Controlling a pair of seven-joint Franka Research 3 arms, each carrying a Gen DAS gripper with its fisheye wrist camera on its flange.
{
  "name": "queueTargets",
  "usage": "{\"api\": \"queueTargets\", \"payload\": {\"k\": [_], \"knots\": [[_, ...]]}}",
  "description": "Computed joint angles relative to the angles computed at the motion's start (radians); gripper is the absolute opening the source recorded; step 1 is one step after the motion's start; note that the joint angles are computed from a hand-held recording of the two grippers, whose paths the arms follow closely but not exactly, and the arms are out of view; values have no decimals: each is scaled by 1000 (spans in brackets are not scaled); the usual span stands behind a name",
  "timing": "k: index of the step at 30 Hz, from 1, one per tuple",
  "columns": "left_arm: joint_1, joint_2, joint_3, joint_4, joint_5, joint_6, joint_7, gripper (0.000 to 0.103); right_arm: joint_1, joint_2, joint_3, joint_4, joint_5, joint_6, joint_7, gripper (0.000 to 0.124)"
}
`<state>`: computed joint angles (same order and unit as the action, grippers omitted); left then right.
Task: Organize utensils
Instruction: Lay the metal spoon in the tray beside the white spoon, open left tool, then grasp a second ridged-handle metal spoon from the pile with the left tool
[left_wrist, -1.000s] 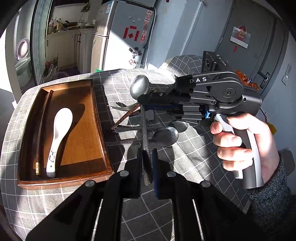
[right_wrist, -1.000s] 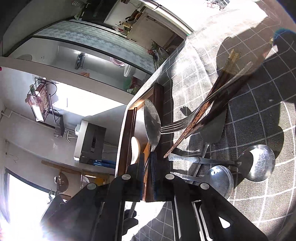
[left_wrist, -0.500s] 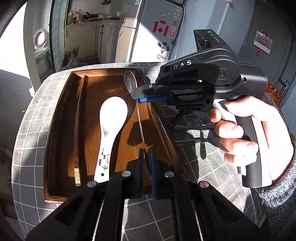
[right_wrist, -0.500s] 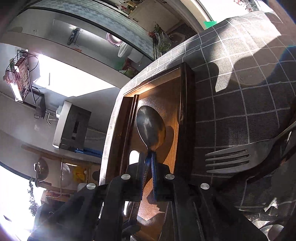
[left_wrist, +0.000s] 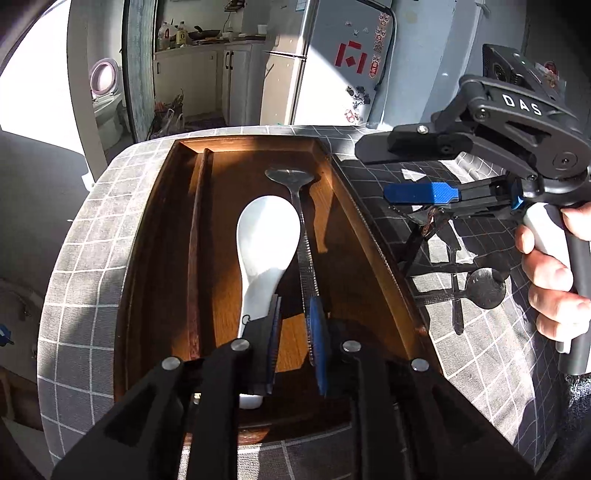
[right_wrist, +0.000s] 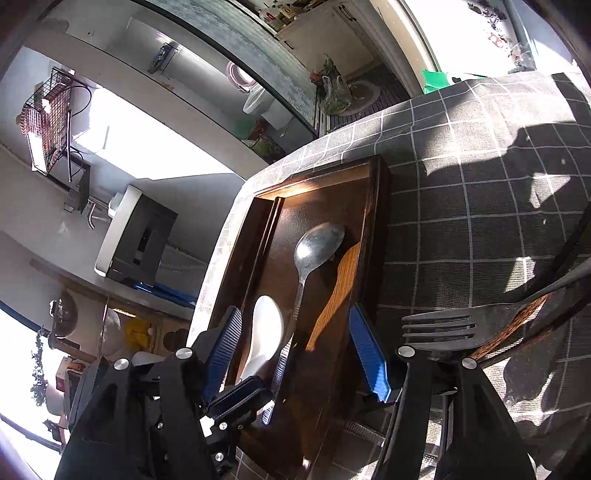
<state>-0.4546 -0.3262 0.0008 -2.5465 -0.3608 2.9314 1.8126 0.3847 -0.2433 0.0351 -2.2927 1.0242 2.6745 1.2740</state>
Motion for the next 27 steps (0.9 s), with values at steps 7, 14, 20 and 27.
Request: {"api": "queueTargets", "payload": {"k": [7,14,20,27], "knots": [[-221,-106,132,-81,-130,106,196,73,-113,-355,-61,-275,-186,-42,52,73],[-325,-111,123,-80,-82,85,200,75,-91,-529,-143,-477,-181,-81,31,34],[-343,-82,94,-70,-74,77,202,75,-63,-501,-54,-511,-211,-20,91,31],[-312,-48,54,-57,-48,84,194,75,12,-410,-90,-487,-211,83,62,7]]}}
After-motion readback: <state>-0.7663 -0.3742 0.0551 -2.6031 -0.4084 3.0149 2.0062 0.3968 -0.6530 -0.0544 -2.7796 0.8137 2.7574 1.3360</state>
